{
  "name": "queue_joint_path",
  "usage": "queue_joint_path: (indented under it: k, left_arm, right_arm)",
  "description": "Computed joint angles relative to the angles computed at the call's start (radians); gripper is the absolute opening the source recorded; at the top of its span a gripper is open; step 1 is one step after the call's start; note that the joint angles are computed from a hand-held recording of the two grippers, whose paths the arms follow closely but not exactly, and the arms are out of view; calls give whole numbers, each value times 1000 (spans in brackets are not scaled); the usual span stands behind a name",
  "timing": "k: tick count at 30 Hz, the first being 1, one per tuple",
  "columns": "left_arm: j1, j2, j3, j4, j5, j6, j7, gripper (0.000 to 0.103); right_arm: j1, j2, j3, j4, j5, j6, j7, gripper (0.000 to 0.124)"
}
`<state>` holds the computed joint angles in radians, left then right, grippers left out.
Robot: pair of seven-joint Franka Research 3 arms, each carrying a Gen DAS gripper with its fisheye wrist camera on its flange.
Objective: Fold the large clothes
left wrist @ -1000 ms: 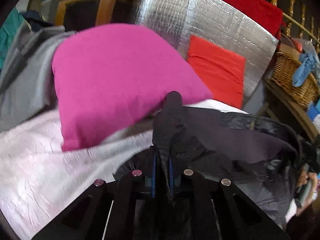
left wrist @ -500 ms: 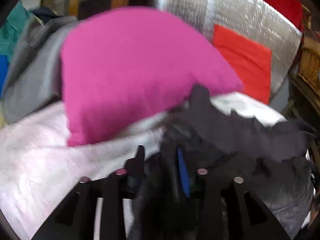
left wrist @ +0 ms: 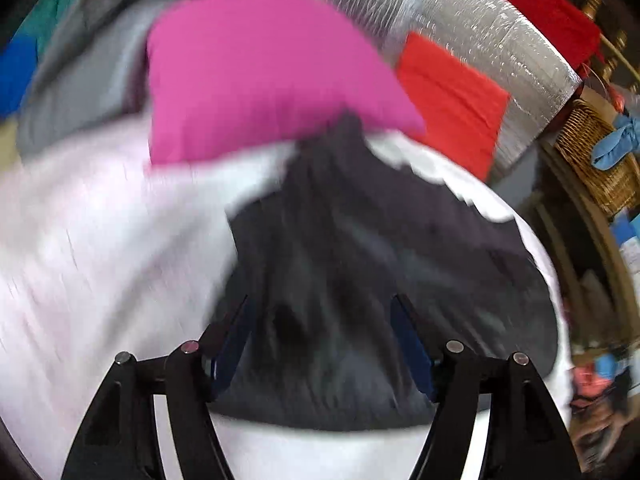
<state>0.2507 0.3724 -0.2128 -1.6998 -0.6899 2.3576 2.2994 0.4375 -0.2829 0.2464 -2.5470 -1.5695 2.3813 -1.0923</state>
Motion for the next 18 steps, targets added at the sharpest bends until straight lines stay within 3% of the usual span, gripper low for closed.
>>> queue_joint_path:
  k: [3,6,10,13,18]
  left_arm:
    - [15,-34,19,-68,3,-50,-51,71]
    - [20,-77,45,-151,-8,-35,-64,72]
    - [30,-35,84,-137,5,-98,-224,74]
    - [44,-9,67,-114,-23,-87,-239,74]
    - [54,48,34,-54,-62,-56,-256,83]
  right_arm:
    - [13,31,5,16,-51,55,71,85]
    - [29,66,8,41,-68,68,114,84]
    - [31,115,-10,81,-92,81,107,84]
    - [30,148,-25,95,-49,88,40,84]
    - [0,209,-68,114,-113,146,32,84]
